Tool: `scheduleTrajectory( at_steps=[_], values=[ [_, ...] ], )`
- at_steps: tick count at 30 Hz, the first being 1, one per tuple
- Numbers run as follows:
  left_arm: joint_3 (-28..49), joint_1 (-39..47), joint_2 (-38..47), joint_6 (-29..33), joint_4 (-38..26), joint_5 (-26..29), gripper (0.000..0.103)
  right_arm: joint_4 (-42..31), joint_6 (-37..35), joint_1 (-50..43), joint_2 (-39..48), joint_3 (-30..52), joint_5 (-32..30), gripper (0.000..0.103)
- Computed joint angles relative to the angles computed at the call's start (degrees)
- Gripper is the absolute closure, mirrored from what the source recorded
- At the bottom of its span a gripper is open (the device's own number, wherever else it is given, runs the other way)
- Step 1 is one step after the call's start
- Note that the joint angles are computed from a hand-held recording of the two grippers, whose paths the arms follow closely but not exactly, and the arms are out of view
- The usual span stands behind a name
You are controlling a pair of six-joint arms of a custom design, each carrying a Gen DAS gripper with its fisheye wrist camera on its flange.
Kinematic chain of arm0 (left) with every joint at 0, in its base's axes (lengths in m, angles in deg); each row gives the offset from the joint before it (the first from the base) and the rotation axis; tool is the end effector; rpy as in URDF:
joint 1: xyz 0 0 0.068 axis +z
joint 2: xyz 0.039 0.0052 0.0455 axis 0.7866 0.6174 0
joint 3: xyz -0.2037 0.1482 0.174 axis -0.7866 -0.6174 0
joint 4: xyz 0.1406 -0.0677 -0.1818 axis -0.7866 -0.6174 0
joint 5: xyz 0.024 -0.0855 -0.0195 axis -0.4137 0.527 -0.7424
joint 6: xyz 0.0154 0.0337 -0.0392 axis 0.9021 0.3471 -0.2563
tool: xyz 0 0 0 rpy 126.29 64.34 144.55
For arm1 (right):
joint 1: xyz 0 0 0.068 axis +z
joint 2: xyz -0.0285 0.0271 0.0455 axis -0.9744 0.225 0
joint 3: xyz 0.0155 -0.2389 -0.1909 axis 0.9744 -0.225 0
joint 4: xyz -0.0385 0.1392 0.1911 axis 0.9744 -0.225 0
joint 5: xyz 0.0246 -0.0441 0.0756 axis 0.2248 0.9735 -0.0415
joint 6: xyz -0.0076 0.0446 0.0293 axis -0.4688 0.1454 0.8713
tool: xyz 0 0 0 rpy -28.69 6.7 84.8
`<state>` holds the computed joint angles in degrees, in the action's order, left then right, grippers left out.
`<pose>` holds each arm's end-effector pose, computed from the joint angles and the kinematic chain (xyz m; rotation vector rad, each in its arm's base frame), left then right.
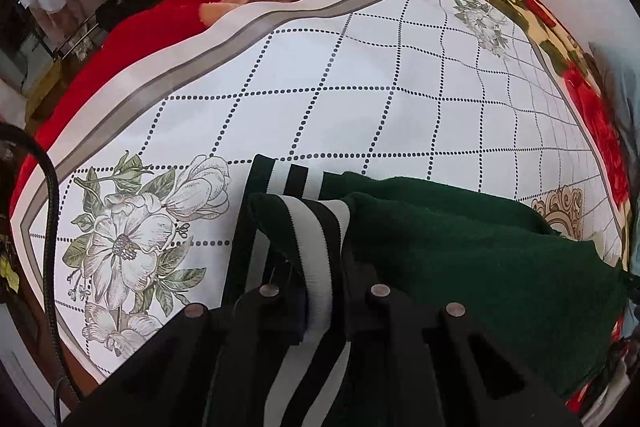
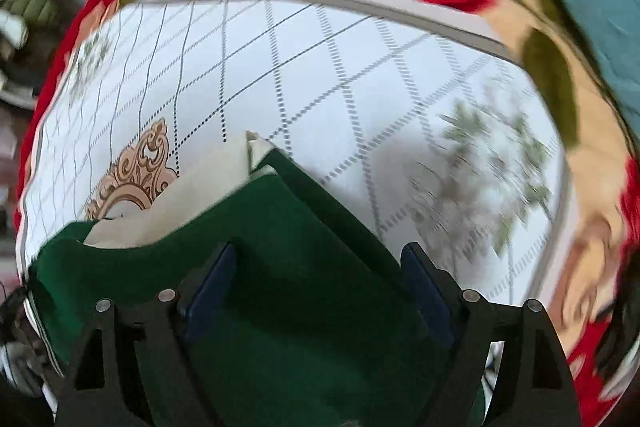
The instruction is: Fold large clothes
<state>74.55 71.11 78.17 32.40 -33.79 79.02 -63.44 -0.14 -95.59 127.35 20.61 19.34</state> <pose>0.2750 0.0885 0.0890 -0.1122 2.9000 -0.2044 0.1611 -0.0477 0.1269 0.6899 2.9072 0.2430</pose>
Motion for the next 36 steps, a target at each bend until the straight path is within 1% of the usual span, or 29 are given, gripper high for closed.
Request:
scheduleTrajectory(
  at_steps=[2,3,4,5,6,8,11,13,14,16,18,19,20,21,22,23,25,26,27,28,29,30,31,33,34,36],
  values=[
    [-0.3,0.2,0.2,-0.2,0.1,0.1,0.093,2.4,-0.6,-0.5,8.8,2.4,-4.3,0.017],
    [0.3,0.7,0.4,0.1,-0.5,0.2,0.093,4.1,-1.2,-0.9,11.4,2.6,-7.3,0.018],
    [0.6,0.5,0.7,-0.4,-0.5,0.2,0.093,6.0,-1.2,-1.0,12.6,2.2,-9.7,0.031],
    [0.6,0.5,0.8,-0.5,-0.6,0.0,0.093,7.0,-0.9,-0.9,13.4,2.0,-11.7,0.064],
    [0.8,0.4,1.0,-0.6,-0.5,0.0,0.093,7.1,1.0,0.8,13.3,2.1,-10.2,0.077],
    [1.2,0.9,1.6,-1.0,-0.7,0.3,0.093,7.8,3.4,2.9,7.3,0.7,-8.9,0.094],
    [2.0,1.6,3.0,-0.6,-0.8,0.4,0.092,3.6,7.3,0.7,-4.9,0.5,-10.3,0.095],
    [2.7,1.7,4.1,-0.2,-1.0,0.5,0.09,3.0,9.5,-1.7,-9.6,0.4,-12.9,0.095],
    [3.0,1.6,4.4,0.0,-1.1,0.4,0.09,4.4,11.3,-1.9,-10.3,0.2,-13.3,0.095],
    [3.7,1.2,5.1,0.4,-1.3,-0.2,0.087,10.3,14.3,0.1,-6.7,-0.4,-11.9,0.095],
    [4.9,1.3,6.1,0.5,-2.2,0.0,0.084,17.2,17.9,1.3,0.7,-0.3,-10.7,0.095],
    [5.6,1.4,6.5,0.5,-3.0,0.3,0.083,21.3,18.9,2.7,7.0,0.7,-9.3,0.095],
    [6.1,1.3,6.6,0.6,-3.6,0.3,0.083,23.1,19.0,3.8,12.9,2.6,-8.9,0.095],
    [6.4,1.3,6.6,0.7,-4.2,0.2,0.081,22.9,18.7,4.0,19.0,5.5,-8.9,0.094],
    [6.9,1.4,6.3,0.6,-5.3,0.2,0.08,21.9,18.9,4.3,22.7,7.9,-8.6,0.092],
    [7.3,1.4,5.6,0.4,-6.7,0.1,0.08,21.2,19.6,4.9,23.6,8.8,-8.3,0.088],
    [7.3,1.2,3.8,0.6,-8.0,-0.8,0.077,17.5,19.7,5.9,20.2,9.9,-5.8,0.087],
    [6.3,1.2,1.3,1.1,-7.9,-1.3,0.077,16.2,19.4,6.2,17.5,9.4,-4.9,0.082],
    [5.8,1.2,-0.2,1.4,-7.8,-2.0,0.066,13.8,18.8,6.6,12.9,8.7,-3.3,0.076],
    [4.8,1.1,-3.0,1.7,-7.8,-3.1,0.046,10.7,18.3,7.0,7.7,8.1,-1.6,0.063],
    [4.1,1.5,-5.4,2.1,-7.9,-3.1,0.034,6.8,18.2,7.9,0.9,7.3,0.8,0.049],
    [3.7,1.6,-7.1,2.2,-8.1,-3.3,0.017,2.2,18.7,9.5,-4.4,7.6,3.9,0.042],
    [3.3,1.7,-9.0,2.1,-8.5,-3.7,0.015,-1.9,18.9,11.4,-9.1,8.0,7.4,0.038],
    [2.7,1.3,-12.5,1.3,-9.4,-4.4,0.015,-8.5,21.3,18.0,-16.6,8.2,12.7,0.038],
    [2.6,0.5,-13.6,0.2,-9.7,-4.8,0.015,-10.2,23.2,21.3,-18.4,8.1,13.8,0.038],
    [1.9,-1.6,-15.4,-2.6,-10.5,-3.6,0.015,-9.5,26.3,26.7,-19.8,6.4,12.8,0.038]
  ],
)
